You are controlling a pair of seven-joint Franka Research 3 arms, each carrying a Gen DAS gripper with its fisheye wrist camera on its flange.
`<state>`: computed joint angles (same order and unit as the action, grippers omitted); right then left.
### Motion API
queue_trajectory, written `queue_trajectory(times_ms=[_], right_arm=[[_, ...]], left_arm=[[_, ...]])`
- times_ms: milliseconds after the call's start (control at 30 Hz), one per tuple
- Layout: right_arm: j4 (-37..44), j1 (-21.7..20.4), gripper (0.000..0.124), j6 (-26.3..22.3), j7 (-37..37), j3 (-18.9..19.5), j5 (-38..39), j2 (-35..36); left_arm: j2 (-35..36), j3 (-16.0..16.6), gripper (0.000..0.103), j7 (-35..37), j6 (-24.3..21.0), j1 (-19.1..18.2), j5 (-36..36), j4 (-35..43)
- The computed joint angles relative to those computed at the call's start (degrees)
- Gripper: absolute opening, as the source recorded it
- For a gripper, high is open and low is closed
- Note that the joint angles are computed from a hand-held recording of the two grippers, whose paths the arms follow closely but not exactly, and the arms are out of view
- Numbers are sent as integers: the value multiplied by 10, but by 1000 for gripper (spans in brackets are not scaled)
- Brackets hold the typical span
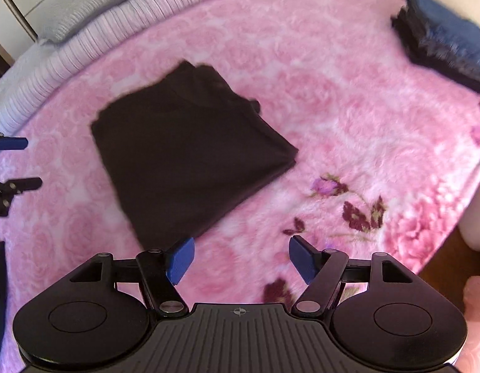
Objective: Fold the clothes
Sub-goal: 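Raise both grippers away from the folded shirt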
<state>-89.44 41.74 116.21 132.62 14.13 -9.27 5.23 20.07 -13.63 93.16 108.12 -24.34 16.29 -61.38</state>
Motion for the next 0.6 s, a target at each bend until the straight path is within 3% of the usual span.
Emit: queue_trajectory(times_ms=[233,433,600], right_arm=[[182,101,71,-134,21,20,-135,68],[304,193,71,-228,26,-5,-201,122],[369,239,71,-264,19,-31,-223,152]], left_arm=[[-134,-13,75,2,66,27,-22,-145],[-203,-23,75,-7,93,36,-43,-211],[-233,-25,75,-6,100,39,-63,-237]])
